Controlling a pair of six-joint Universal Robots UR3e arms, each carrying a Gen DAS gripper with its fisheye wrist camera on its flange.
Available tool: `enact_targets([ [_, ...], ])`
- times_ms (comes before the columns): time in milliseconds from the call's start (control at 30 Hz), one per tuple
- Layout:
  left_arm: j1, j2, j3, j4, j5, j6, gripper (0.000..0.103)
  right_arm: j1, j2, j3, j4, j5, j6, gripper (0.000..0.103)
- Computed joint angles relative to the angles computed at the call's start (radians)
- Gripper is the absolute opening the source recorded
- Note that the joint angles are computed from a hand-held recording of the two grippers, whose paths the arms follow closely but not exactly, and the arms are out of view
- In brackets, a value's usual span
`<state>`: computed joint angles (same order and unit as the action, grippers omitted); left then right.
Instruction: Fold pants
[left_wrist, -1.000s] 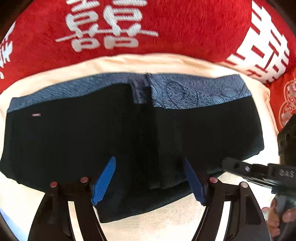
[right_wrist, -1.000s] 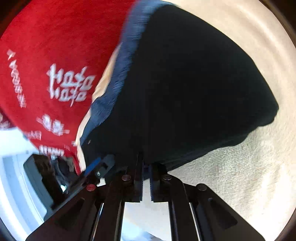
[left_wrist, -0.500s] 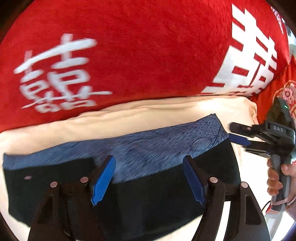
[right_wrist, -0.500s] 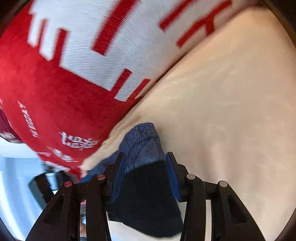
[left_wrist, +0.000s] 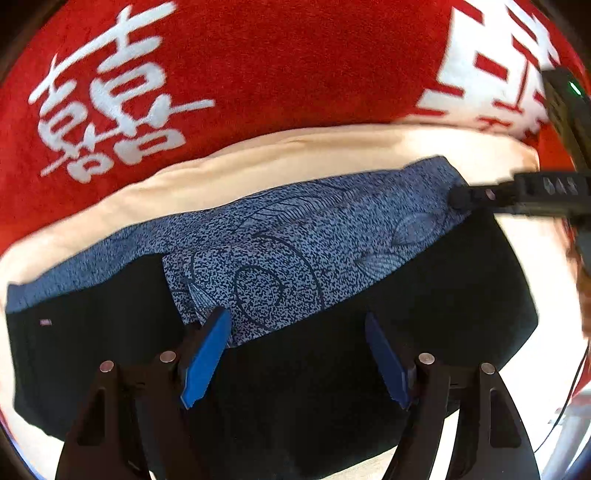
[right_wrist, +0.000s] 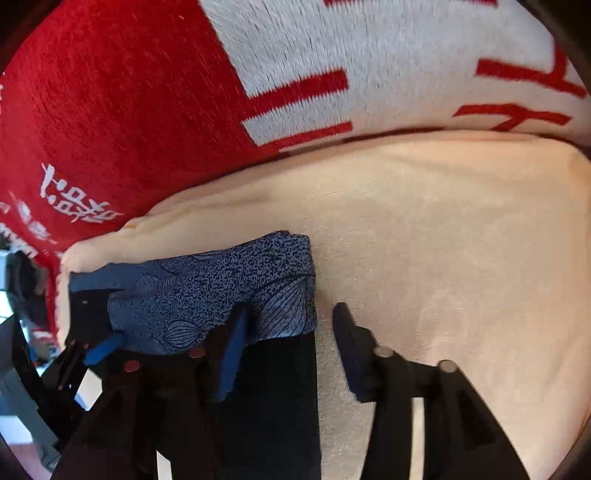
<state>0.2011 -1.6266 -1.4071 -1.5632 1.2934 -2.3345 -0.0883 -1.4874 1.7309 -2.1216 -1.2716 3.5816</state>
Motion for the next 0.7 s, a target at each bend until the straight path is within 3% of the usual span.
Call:
enact_targets([
  [67, 0.002, -0.026, 0.060, -0.054, 0.007, -0.012, 0.076, 0.009, -0.035, -0.007, 0.035, 0.003, 0.023, 0.052],
  [167, 0.023, -0.033, 0.121, -0.083, 0.047, -0.033, 0.082, 0.071, -0.106, -0.031, 0.112, -0.082, 0.047, 0.052],
  [367, 0.150, 0.017, 0.134, -0.166, 0.096, -0.037, 0.082, 0.285, -0.075, -0.124, 0.103, -0.129, 0.234, 0.054],
  [467, 0.268, 0.049, 0.118, -0.220, 0.100, 0.037, 0.082, 0.364, 0.014, -0.225, 0.132, -0.135, 0.250, 0.055],
  [700, 0.398, 0.057, 0.118, -0.228, 0.130, 0.088, 0.082, 0.503, 0.297, -0.559, 0.174, -0.127, 0.215, 0.055],
])
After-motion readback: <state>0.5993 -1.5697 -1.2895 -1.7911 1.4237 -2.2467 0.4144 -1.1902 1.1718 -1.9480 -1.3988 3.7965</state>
